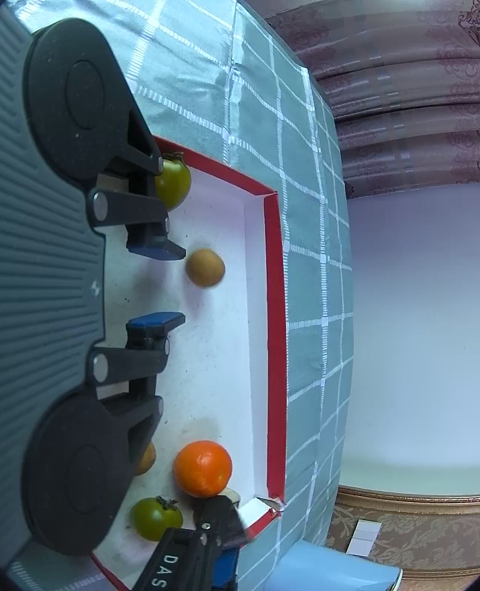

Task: Organize fruits
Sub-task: 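Lower the eggplant piece into the tray and open the right gripper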

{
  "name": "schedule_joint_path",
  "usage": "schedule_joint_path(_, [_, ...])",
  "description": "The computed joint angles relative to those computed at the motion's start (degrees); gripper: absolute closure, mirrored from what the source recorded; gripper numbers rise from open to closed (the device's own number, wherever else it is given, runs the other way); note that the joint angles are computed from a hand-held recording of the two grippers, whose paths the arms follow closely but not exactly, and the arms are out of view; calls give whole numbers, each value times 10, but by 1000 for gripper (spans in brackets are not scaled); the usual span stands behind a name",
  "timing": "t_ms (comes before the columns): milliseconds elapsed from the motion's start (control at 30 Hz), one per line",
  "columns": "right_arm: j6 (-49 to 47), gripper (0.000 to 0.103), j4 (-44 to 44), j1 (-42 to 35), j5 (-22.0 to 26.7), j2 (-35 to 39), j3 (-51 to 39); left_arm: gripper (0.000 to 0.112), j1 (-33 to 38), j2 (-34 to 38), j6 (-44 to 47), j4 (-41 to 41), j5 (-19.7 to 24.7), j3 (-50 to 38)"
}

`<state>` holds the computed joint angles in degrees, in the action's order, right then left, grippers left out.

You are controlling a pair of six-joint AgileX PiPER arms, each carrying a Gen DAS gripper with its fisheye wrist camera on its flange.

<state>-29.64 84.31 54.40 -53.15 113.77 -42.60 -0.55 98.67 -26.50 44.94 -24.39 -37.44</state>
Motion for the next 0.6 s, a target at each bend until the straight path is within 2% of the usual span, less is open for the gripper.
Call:
schedule_joint_path(100, [6, 69, 2, -6, 22, -15, 11, 80, -1, 0, 43, -40, -8, 8])
schedule_joint_path(167, [35, 69, -14, -9, 31, -23, 25, 67, -3, -2, 74, -63, -15, 18])
schedule_joint_path(200, [42, 68, -15, -9, 34, -25, 29, 51, -3, -2, 71, -58, -16, 19])
schedule_joint_path(233, [41, 68, -16, -9, 37, -26, 31, 40, -1, -4, 69, -52, -21, 24])
schedule_joint_path(300, [46, 66, -19, 0, 30, -27, 38, 39, 2, -15, 90, -62, -35, 41])
schedule_joint_path(367, [44, 65, 5, 23, 2, -30, 42, 38, 1, -32, 123, -88, -42, 63])
schedule_joint_path(433, [48, 59, 36, 60, -40, -37, 49, 24, 2, -62, 142, -107, -46, 93])
schedule_joint_path(500, [55, 47, 66, 104, -81, -42, 54, 17, 11, -98, 178, -136, -81, 138])
schedule_joint_path(600, [57, 42, 107, 170, -126, -46, 59, 9, 41, -151, 169, -106, -116, 190])
